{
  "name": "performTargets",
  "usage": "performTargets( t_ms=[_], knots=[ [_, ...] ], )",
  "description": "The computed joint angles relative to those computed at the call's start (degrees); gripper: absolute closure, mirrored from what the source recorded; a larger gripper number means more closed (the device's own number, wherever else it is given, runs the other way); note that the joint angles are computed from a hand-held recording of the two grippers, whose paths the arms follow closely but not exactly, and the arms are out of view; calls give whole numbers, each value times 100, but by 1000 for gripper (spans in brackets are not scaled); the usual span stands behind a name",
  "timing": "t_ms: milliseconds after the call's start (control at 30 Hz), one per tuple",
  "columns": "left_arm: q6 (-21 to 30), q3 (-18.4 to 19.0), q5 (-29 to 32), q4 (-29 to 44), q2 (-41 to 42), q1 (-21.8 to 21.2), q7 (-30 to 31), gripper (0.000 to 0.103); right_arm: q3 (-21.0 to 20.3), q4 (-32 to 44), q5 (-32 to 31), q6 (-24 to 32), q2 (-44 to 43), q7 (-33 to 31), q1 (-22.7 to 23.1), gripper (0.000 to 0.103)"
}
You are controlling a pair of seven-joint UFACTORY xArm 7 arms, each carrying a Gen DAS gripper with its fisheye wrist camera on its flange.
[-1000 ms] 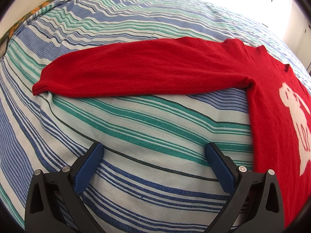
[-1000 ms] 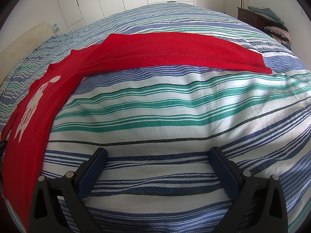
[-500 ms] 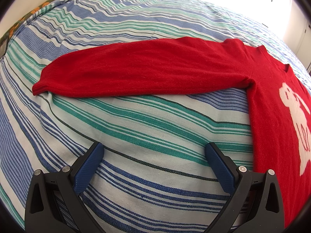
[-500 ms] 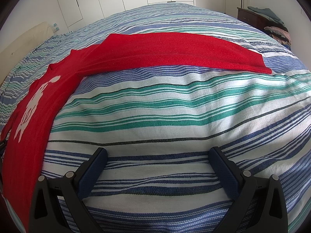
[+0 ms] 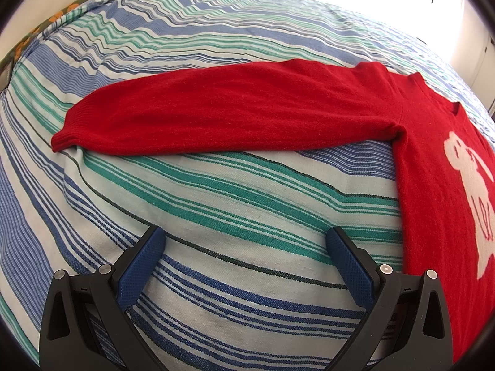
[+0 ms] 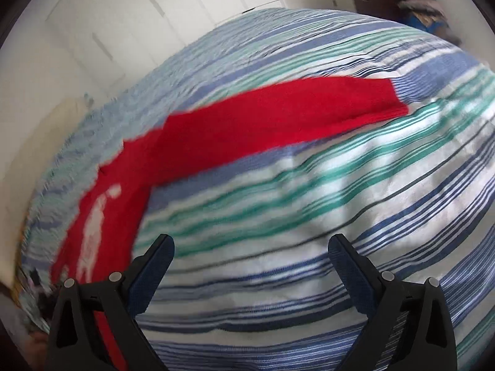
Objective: Fold small clothes
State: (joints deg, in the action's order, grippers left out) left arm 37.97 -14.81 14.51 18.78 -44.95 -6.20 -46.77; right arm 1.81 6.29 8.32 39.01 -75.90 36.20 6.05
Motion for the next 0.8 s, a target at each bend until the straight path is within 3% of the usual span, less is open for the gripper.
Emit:
performTargets(
  t_ms=[167,300,367,567,633,700,800],
  knots=[
    [-1,2,4,2,2,-3,-6,0,-1543,317,505,-465,600,-470,-686,4],
    [-5,3,8,2,8,-3,-7,0,-2403,380,1253,-945,1316,-839,-604,16],
    [-2,-1,12,6,12,-1,-11,0,-2707,472,1538,-1063,1723,-1116,-387,17],
    [-154,37,55,78,286,97,-9,0,-2676,510,2231,-2148,2490,-1518,-162,21],
    [-196,38,60,49,252,97,-33,0,-2496,666,2204,-2123,2858,-1542,-284,36],
    [-115,134,-28,154,371,70,34,0,-1829,984,1629,-1531,3290,-1281,-964,92],
    [230,339,-234,343,399,-75,318,0,-1238,1214,1140,-1313,3261,-1203,-1369,94]
  ],
)
